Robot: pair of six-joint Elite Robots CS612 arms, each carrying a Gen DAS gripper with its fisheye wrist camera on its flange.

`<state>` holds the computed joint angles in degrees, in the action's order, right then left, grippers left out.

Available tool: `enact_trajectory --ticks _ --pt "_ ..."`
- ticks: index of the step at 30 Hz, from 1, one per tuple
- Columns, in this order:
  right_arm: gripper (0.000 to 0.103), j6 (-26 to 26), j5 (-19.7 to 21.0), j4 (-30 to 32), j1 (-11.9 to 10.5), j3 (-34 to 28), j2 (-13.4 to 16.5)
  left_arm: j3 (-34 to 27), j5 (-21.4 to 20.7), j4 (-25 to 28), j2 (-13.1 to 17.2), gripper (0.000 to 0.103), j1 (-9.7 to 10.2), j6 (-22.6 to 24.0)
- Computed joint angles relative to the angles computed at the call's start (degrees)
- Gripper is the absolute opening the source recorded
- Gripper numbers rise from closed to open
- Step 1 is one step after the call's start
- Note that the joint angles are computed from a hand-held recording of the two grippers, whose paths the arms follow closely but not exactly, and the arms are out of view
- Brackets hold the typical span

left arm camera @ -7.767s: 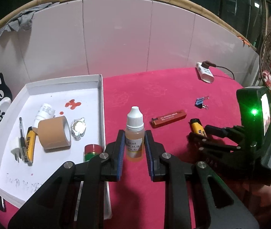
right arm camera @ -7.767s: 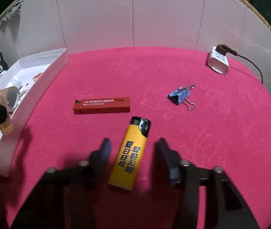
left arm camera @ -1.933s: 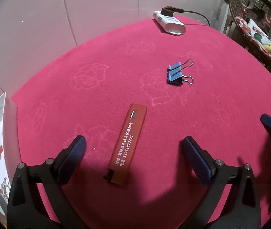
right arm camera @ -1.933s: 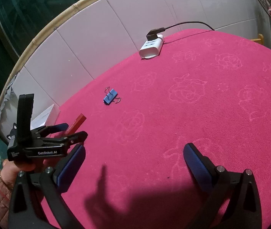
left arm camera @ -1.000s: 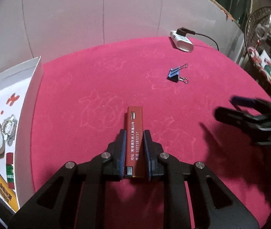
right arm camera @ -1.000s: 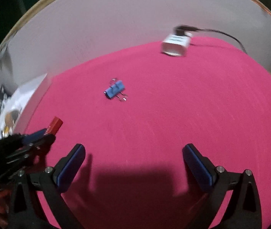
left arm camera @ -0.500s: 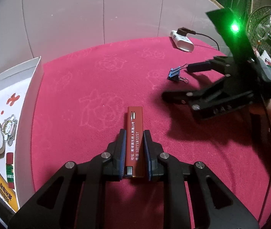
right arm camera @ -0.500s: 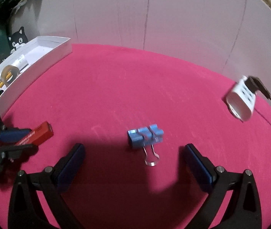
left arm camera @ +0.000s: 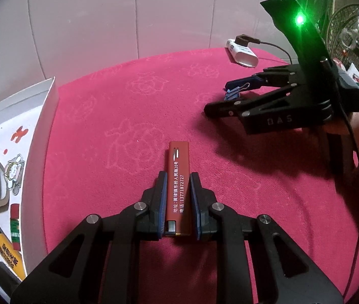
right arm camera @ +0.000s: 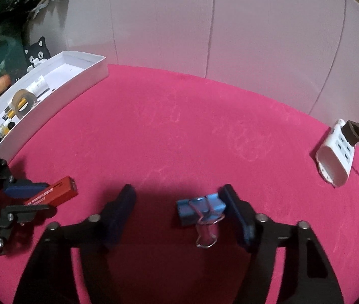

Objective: Organize rigid objects
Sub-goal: 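Grasp the red stick case with the left tool while the right tool grasps the blue binder clip, then lift the red stick case and blue binder clip and carry both toward the white tray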

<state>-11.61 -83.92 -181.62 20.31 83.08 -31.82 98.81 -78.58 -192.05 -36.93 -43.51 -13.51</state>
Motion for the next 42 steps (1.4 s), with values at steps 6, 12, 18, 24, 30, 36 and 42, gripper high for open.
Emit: enact_trajectory --ticks 6,12,18,24,30,36,42 --pt "0.057 -0.93 -0.27 -0.89 -0.27 1.44 -0.65 0.01 0.53 0.15 -0.02 0.017 -0.10 0.02" --pt "0.030 -0.92 -2.67 -1.88 0.55 2.11 -0.90 -0.06 1.07 0.35 0.00 0.017 -0.22 0.06" --pt "0.030 4.99 -4.06 -5.16 1.09 5.45 -1.81 -0.20 1.87 0.61 0.05 0.017 -0.38 0.24" --pt "0.031 9.67 -6.51 -9.95 2.44 11.53 -3.75 -0.18 3.47 0.76 0.07 0.017 -0.78 0.04" --pt "0.031 18.39 -7.46 -13.55 3.26 15.09 -4.61 -0.10 7.02 1.19 0.09 0.017 -1.43 -0.55" --pt "0.031 22.90 -10.96 -16.00 4.43 17.39 -5.24 1.44 6.84 -0.15 -0.37 0.017 -1.44 -3.00" --pt "0.031 25.21 -12.89 -23.23 5.21 18.17 -4.67 4.28 10.84 -9.86 -0.35 0.017 -2.40 -3.90"
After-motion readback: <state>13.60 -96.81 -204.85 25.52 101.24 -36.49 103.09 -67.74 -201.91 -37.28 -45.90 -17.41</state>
